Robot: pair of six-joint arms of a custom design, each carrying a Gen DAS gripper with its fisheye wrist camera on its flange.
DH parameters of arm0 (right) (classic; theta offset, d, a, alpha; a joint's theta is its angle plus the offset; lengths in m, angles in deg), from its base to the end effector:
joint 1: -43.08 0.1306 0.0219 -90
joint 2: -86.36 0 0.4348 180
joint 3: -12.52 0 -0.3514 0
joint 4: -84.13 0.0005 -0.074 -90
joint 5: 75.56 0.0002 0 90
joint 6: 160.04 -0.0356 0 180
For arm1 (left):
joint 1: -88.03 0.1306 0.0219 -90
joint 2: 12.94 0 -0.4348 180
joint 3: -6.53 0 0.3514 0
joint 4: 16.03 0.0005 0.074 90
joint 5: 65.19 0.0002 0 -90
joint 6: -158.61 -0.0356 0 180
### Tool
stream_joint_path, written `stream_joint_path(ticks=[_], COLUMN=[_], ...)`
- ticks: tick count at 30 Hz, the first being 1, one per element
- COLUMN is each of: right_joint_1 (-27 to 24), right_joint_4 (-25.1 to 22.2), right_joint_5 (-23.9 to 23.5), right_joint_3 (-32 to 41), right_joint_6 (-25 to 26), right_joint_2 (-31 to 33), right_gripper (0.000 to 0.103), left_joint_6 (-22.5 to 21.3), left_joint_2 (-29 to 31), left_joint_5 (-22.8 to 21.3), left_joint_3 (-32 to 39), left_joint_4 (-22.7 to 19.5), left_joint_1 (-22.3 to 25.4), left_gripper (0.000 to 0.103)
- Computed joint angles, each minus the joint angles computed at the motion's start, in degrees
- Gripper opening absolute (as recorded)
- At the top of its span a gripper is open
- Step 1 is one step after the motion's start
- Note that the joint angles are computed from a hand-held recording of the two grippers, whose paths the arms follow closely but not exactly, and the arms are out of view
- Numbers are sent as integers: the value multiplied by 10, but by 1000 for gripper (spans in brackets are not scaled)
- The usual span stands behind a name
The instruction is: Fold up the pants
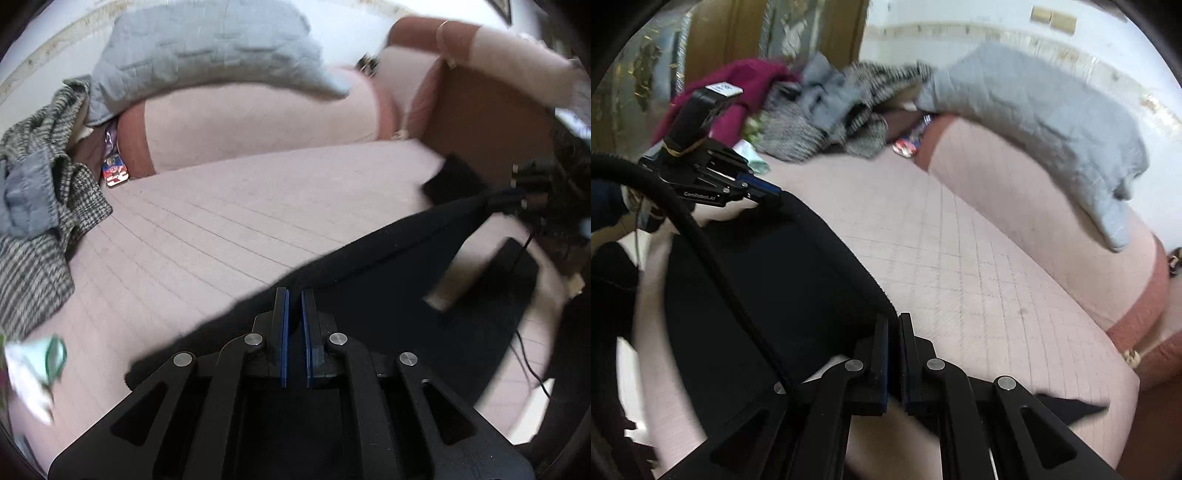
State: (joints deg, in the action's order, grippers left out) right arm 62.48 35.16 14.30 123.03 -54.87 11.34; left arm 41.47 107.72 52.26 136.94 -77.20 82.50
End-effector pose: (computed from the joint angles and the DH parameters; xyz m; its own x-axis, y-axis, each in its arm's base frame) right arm 0.5316 0.1868 0.5090 -0.5386 -0.4671 -0.7012 -0.4919 0.8500 -0.1884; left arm 0.6510 -0.0800 0.4815 -0.5229 0.4573 -0.7193 0.6857 0.7270 -0.0362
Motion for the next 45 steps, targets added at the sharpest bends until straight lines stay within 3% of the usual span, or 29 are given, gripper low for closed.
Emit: stream_joint_path(ticks=[5,8,10,13,17,18,19,20,22,23,27,29,30,31,32,34,36,41,42,45], right_joint_1=[59,86,88,92,104,110,119,126,147,154,186,194,192,184,177,169,177,178,174,148], right_joint_4=[48,74,94,86,116,133,149,161,193,203,212,202,188,171,158,176,199,181,193,160], right_joint_5=[6,14,-4,-7,-5,1,10,17,25,21,60,89,91,75,51,16,37,11,1,-64], right_joint_3=[-183,-280,-321,-336,-327,-324,-319,-311,-294,-283,-221,-191,-174,-158,-147,-156,-173,-178,-185,-171], right_joint_6=[-82,-161,-230,-284,-285,-284,-284,-282,-266,-255,-194,-161,-157,-171,-199,-250,-248,-282,-296,-314], right_joint_2=[-120,-156,-160,-158,-174,-176,-174,-166,-145,-131,-60,-23,-4,9,15,1,-18,9,3,-8], right_gripper=[4,4,4,4,8,22,47,56,60,60,60,59,41,12,12,7,7,7,8,21], left_joint_6=[32,69,113,177,249,274,289,312,364,396,433,425,416,396,372,350,353,376,373,371], left_joint_2=[-106,-148,-158,-173,-197,-200,-197,-194,-189,-189,-179,-168,-166,-167,-173,-183,-180,-171,-172,-190], left_joint_5=[43,19,20,58,61,60,61,60,52,41,-20,-24,-23,-32,-52,-68,-81,-91,-106,-160], left_joint_3=[-176,-260,-291,-318,-343,-343,-339,-333,-336,-339,-341,-333,-334,-332,-333,-348,-354,-346,-342,-344], left_joint_4=[19,52,57,61,102,108,108,108,131,146,177,171,169,164,163,185,187,172,169,174], left_joint_1=[11,12,21,41,62,66,68,71,74,75,68,64,64,60,56,57,60,64,61,56], left_gripper=[5,5,5,5,6,9,22,45,59,59,59,59,55,41,31,30,30,30,30,30])
